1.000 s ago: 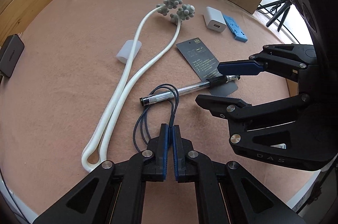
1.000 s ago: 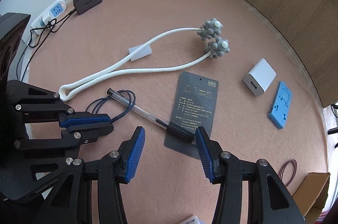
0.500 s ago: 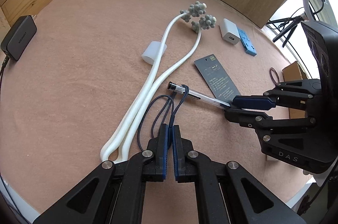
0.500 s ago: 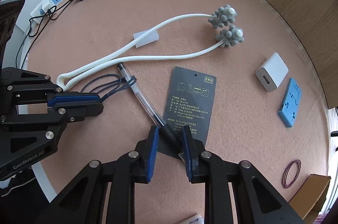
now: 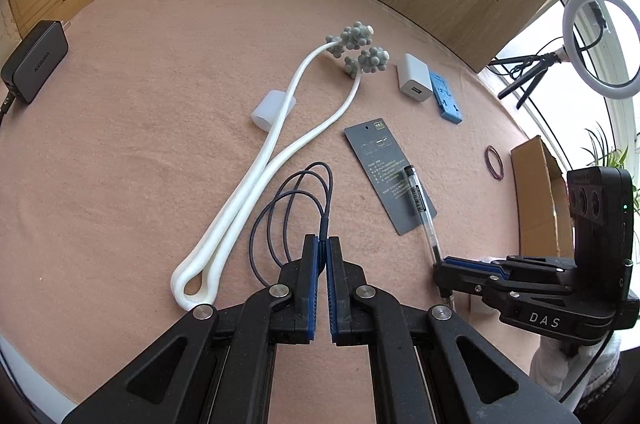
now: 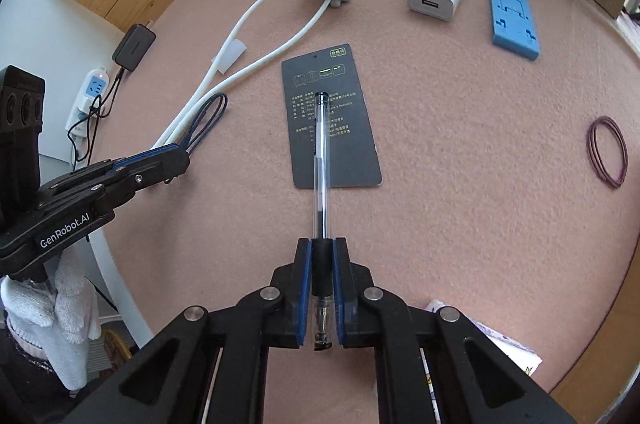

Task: Organize objects
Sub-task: 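Carry the black pen into the box with the right tool and release it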

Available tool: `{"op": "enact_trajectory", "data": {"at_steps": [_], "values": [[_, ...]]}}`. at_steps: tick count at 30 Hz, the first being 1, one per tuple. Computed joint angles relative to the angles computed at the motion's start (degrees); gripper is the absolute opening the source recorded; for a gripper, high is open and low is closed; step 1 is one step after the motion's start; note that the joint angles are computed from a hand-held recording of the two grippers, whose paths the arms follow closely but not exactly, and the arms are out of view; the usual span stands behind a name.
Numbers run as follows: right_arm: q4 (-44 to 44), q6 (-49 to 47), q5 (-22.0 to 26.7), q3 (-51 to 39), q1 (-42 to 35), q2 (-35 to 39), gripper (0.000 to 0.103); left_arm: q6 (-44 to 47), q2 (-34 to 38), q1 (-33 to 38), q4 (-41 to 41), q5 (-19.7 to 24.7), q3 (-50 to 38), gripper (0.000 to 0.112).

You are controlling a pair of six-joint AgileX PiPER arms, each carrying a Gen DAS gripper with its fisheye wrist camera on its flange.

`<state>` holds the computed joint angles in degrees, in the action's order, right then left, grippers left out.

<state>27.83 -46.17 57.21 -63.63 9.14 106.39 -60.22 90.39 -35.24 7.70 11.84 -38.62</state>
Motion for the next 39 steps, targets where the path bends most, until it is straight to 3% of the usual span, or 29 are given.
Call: {"op": "enact_trajectory", "data": {"at_steps": [7,13,23,33,39], "values": [[7.6,-1.4,2.5,2.9,-7.9,-3.1,0.009,-0.9,-1.2,-2.6,1.0,2.3,-4.5,0.004],[9.1,-4.0,5.3,2.7,-15.0,-8.6,0.009,0.4,-1.9,-4.3,1.3,5.3,-10.0,0.004],[8.5,-7.0,8.5,-1.7,-28.9,-12.0,0.009,6.9,7.5,-9.2,-2.0,8.8,-26.1,0.004],[6.5,-6.9,6.0,-7.2,-40.0,-8.1,0.009,17.3,23.6,-14.0,-8.5,16.7,-52.5,0.004],[5.9,-6.3,5.3,-10.2,-43.3,-3.9,0.009,21.1,38.1,-15.8,-8.8,28.4,-79.5,0.004]]}}
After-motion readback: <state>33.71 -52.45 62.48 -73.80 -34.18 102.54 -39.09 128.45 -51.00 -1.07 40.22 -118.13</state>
